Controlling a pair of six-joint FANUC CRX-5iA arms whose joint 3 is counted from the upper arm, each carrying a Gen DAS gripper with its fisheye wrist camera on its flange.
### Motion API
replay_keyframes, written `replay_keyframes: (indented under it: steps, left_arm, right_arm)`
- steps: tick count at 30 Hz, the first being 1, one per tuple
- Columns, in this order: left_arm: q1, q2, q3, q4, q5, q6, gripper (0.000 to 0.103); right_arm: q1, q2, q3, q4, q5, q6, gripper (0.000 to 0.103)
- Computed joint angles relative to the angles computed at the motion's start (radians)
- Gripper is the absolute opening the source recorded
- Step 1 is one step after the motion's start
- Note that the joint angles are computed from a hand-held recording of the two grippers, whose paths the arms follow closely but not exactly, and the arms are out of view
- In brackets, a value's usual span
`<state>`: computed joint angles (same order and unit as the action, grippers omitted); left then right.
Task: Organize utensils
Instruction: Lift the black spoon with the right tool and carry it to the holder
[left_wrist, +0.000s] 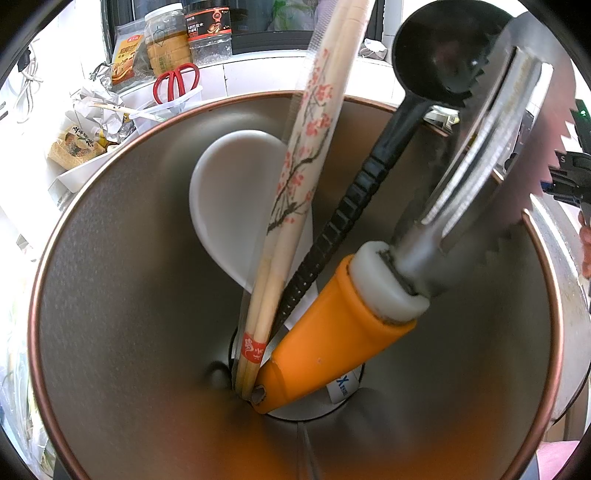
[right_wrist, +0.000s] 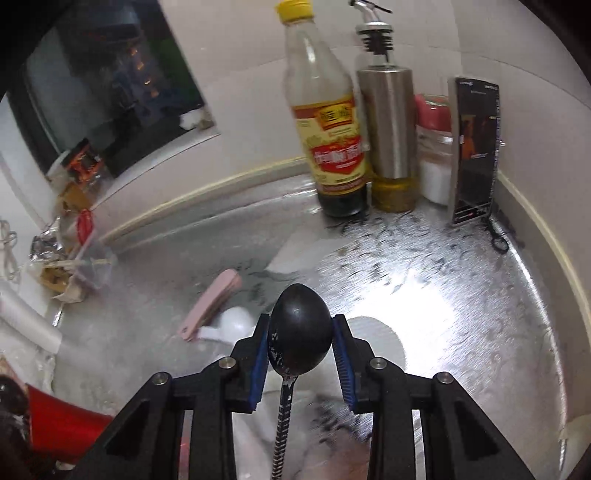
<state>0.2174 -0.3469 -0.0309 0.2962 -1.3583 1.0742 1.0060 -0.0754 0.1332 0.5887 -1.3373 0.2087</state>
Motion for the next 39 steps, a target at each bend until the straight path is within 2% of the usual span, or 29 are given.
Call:
replay_keyframes:
  steps: [6,15,29,33,36,39]
  left_arm:
    - [0.001,-0.001,-0.001,0.001,-0.001,-0.001,0.090]
    - [-0.001,-0.001,0.000,-0.001,0.000,0.001,0.090]
    - [-0.002,0.000,0.000,-0.001,0.001,0.003,0.090]
    - [-0.002,0.000,0.000,-0.001,0.001,0.003,0.089]
    - [-0.003,0.001,0.001,-0.002,0.001,0.004,0.090]
    - [-0.003,0.000,0.000,-0.002,0.001,0.004,0.089]
  right_arm:
    - [0.045,0.004,-0.001,0.004,0.040,-0.001,0.034]
    - [0.095,-0.014,-0.007,0.080,0.094,-0.018,0.033]
    - [0.156,-0.009,0.019,0.183,0.105,-0.007,0.030]
    - [0.165,-0.017,0.015,0.201,0.122,-0.013,0.027]
    - [0.169,-0.015,0.022,0.211,0.122,-0.003,0.017]
    - [0.171,-0.012,0.028,0.218,0.123,0.008,0.013]
